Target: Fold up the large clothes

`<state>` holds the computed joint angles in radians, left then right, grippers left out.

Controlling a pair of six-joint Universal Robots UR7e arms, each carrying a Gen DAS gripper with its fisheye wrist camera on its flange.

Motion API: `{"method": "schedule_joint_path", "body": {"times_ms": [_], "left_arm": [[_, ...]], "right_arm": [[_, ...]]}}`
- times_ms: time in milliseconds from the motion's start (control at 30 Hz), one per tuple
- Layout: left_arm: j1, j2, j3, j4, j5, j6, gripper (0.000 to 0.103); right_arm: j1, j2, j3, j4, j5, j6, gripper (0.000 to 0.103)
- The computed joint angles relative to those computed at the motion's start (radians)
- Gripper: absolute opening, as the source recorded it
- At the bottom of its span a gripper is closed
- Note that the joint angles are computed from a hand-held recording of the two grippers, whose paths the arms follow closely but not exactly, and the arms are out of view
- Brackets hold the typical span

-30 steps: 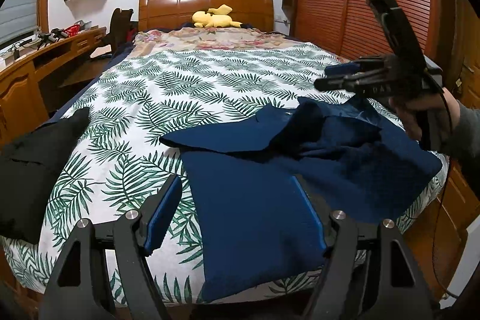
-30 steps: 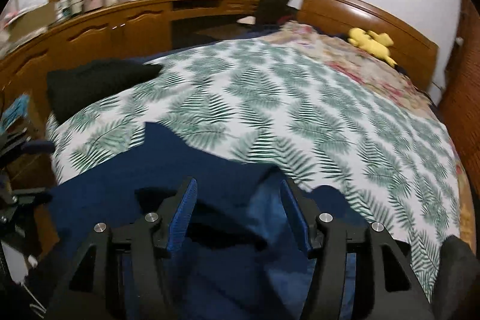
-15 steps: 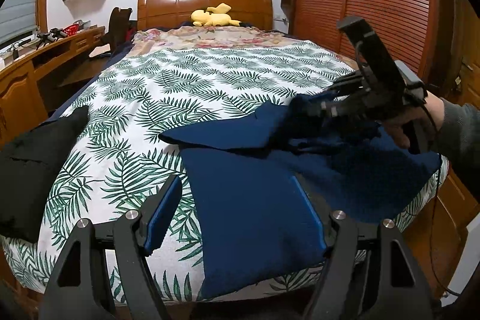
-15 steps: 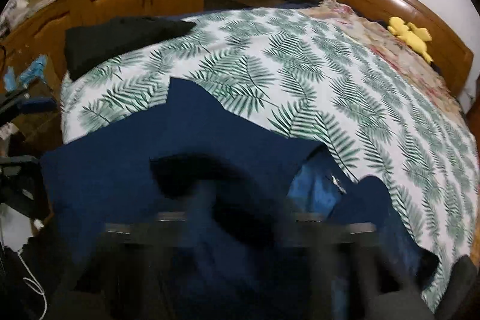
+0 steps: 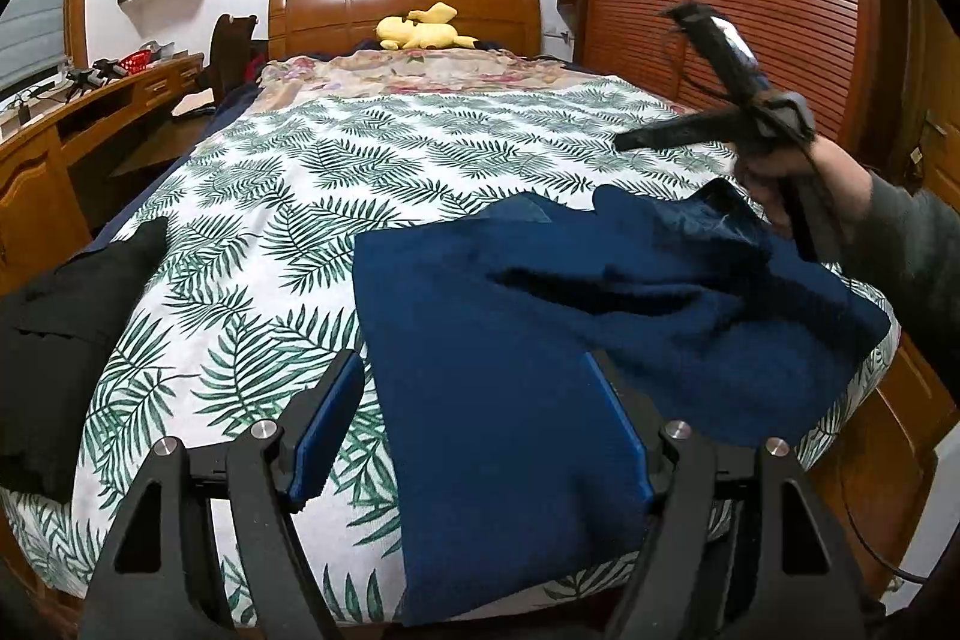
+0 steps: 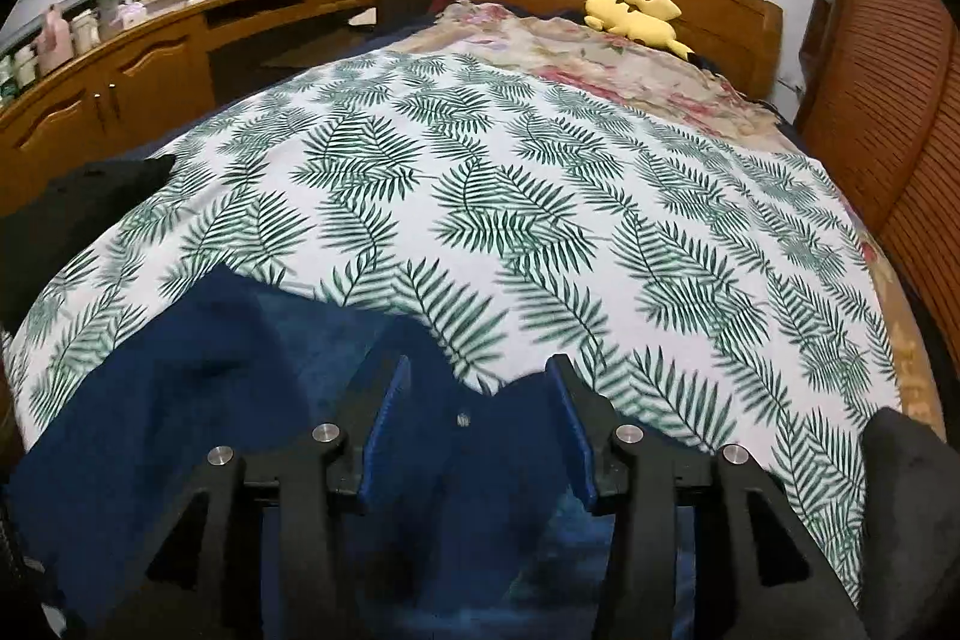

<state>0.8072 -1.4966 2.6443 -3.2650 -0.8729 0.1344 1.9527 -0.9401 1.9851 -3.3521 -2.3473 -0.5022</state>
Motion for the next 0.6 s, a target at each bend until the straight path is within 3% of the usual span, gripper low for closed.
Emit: {"method": "schedule_joint_path", "body": {"times_ms": [167,300,433,600], "left_arm": [[0.021,0.052,-0.051,-0.003,-0.02,0.044,0.075],[0.027,0.105,-0.087,-0.022,-0.014,0.073,0.075],[0.032,0.15,-0.11,-0.046,-0.035,0.069,0.075],[0.028,0.227,-0.132,-0.093,-0.022,0.093,0.075]], "right_arm": [[-0.032,-0.154,0.189,-0.017,0.066,0.007,0.048],[-0.065,-0.282,0.268,0.094,0.137,0.039,0.048],[-0.079,-0.312,0.281,0.149,0.179,0.046,0.048],[-0.117,-0.317,0.295,0.186,0.285,0.06,0.048]]}}
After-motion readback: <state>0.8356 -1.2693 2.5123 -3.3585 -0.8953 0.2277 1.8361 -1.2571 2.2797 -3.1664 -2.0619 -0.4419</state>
